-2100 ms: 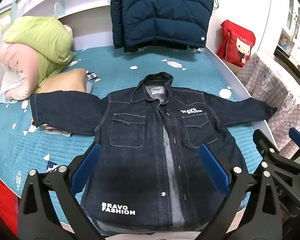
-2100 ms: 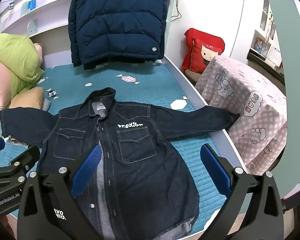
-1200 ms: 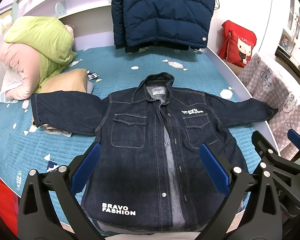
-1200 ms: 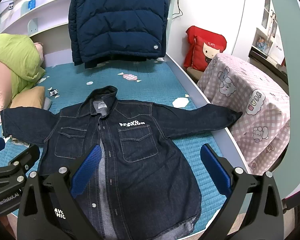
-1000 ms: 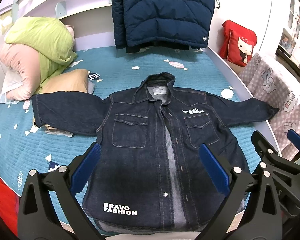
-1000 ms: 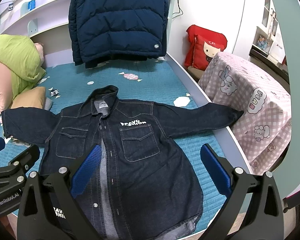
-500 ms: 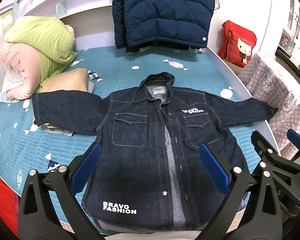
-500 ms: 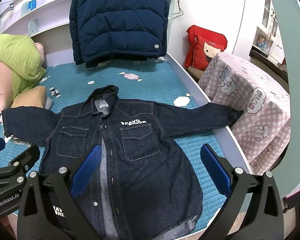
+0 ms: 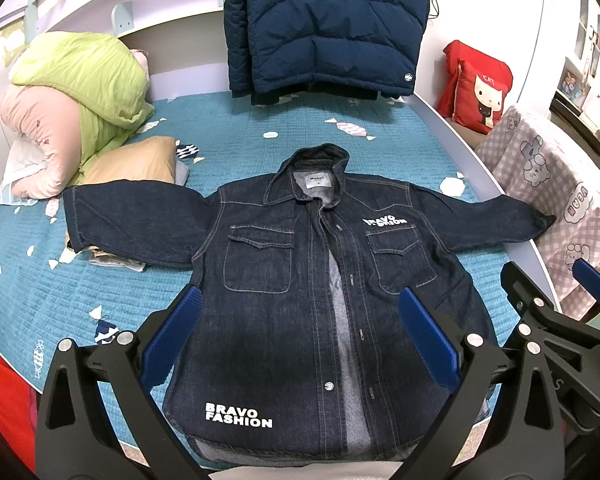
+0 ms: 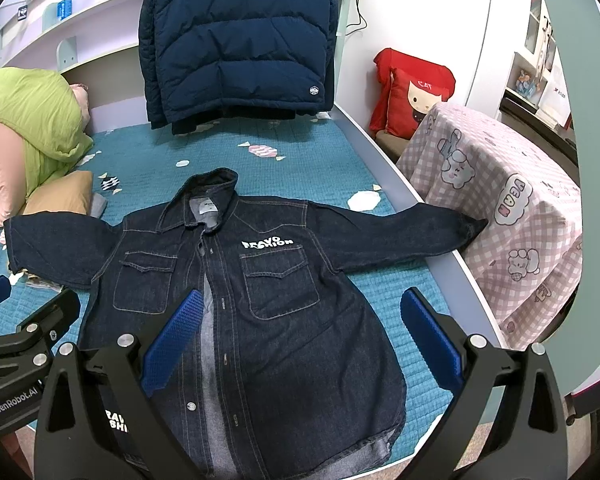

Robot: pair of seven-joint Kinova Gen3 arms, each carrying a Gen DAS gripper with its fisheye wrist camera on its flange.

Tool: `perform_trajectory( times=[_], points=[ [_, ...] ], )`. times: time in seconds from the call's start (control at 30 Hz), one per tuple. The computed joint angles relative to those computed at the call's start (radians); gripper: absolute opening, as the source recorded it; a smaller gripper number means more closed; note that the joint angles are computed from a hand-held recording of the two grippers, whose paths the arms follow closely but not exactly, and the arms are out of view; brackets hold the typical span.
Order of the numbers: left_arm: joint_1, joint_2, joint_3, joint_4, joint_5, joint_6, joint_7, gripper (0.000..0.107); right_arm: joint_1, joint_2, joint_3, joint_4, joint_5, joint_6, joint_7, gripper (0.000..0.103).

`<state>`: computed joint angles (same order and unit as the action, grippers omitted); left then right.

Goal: Fold large clothes

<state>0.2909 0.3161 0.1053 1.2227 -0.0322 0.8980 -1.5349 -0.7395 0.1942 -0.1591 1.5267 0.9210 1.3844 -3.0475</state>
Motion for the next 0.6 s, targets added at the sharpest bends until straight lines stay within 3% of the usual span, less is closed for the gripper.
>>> perform_trajectory(
  times=[0.6],
  points=[
    [-0.001,-0.008,0.003,0.015,0.006,-0.005,-0.002,0.098,0.001,0.003,0.001,0.005,-0.008,-0.004,-0.004,0.096]
  ],
)
